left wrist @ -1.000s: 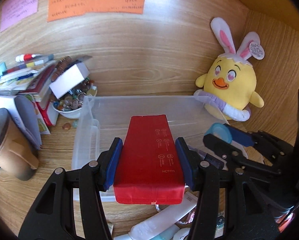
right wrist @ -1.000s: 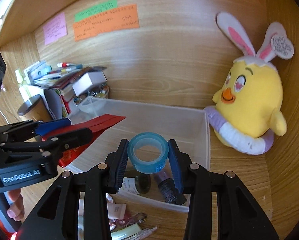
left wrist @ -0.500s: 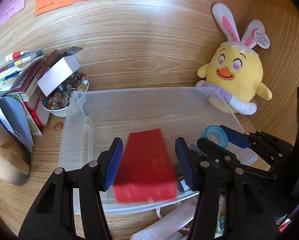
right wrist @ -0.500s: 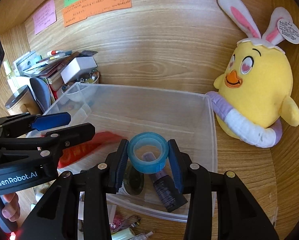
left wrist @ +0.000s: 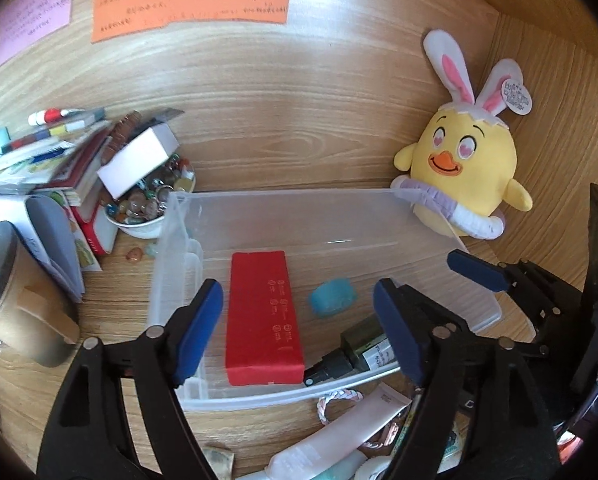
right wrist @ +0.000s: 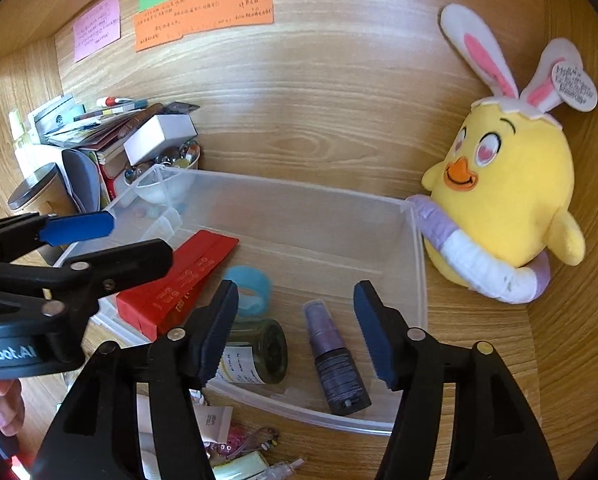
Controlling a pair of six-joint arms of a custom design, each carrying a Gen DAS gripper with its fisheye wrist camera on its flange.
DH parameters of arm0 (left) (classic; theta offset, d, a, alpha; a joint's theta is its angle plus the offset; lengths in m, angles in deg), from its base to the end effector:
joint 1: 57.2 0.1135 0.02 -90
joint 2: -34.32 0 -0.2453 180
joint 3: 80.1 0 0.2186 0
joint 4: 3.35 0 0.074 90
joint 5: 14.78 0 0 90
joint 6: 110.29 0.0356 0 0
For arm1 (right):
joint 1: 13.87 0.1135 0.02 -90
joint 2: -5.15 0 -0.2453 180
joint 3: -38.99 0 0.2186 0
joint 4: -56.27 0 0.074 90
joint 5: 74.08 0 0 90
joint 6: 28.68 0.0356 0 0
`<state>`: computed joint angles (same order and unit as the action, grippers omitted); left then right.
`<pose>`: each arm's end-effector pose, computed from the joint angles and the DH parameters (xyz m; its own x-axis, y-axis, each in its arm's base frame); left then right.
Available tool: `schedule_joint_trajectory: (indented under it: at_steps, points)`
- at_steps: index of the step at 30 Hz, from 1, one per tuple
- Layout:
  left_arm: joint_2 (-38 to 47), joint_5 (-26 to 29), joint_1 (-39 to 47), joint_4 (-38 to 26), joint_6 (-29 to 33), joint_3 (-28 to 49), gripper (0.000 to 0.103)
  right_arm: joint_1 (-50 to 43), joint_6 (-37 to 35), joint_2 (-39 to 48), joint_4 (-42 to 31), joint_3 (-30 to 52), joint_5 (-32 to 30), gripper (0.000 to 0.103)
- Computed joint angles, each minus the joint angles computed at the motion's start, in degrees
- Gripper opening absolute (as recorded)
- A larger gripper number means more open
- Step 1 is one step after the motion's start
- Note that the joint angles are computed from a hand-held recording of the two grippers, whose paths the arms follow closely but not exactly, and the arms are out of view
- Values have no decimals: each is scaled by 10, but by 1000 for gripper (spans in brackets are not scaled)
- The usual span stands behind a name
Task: Organize objects
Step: 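Open both tools to release the packet and tape into the box, then grasp the blue Max staple box with the left tool while the right tool grasps the white tape roll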
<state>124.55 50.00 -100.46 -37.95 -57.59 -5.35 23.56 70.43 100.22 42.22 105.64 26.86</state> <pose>0.2287 -0.1944 0.2190 -0.6993 -0.0947 -0.7085 -0.0037 0.9916 -0.1289 0.2537 0.1857 0.1802 -0.6063 -0.2683 -0.7486 -0.3946 0.9188 -0.0097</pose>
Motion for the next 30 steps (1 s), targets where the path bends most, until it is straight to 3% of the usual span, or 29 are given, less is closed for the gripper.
schedule_joint_trajectory:
  at_steps: [4,10,30]
  points:
    - [-22,-24,-18,-21,-5,-5,91,2,3,-27,-6,-13,2,67]
    - [-61,-53,-52,-49,-31,-24,98,13,9,-91,-13,-53,12,77]
    - [-120,-84,-180,-132,-213,-156,99,90,85,-197,-11,-193,20,82]
